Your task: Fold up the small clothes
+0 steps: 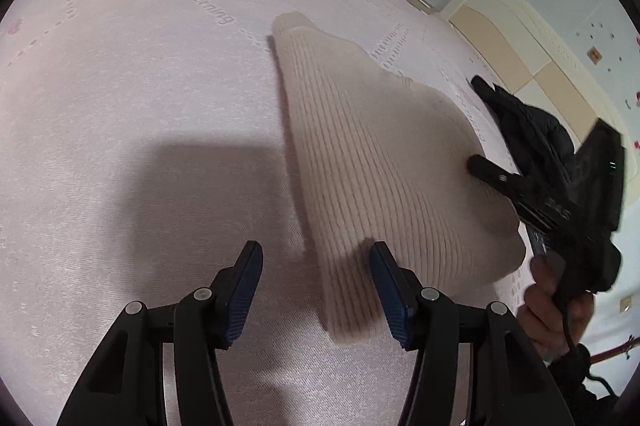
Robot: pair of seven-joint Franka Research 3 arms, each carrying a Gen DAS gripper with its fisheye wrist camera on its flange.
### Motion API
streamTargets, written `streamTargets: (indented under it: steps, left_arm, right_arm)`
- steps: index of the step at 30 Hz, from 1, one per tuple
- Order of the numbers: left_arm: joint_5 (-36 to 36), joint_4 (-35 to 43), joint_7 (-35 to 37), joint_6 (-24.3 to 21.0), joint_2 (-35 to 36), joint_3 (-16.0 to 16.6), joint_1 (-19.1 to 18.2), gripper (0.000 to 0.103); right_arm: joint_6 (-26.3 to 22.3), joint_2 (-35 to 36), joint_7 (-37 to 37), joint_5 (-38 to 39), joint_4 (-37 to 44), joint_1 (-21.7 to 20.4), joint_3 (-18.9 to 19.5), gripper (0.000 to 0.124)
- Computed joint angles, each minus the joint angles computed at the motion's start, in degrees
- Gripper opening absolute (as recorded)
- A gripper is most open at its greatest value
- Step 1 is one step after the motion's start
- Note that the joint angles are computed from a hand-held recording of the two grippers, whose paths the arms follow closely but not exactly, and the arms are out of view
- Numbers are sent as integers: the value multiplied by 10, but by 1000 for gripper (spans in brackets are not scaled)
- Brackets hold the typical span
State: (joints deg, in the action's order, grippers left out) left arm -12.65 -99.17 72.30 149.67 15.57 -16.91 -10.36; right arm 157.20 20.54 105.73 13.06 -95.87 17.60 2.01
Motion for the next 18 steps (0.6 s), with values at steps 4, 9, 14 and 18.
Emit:
streamTargets:
  steps: [4, 9, 14, 18]
  left_arm:
    - [-6, 2, 3, 11, 1, -1, 2, 53]
    - [6, 7, 3, 21, 3, 1, 2, 53]
    - [-22, 3, 16, 27, 1, -9, 13, 53]
    - [-20, -1, 23, 28, -3, -6, 13, 53]
  right_arm:
    - [-16, 22, -44, -22, 37, -3, 6, 14]
    - [37, -4, -64, 29, -14, -15, 7, 14]
    - [30, -14, -41, 60, -46, -25, 8, 72]
    - [-1, 2, -86, 133, -26, -54, 41, 72]
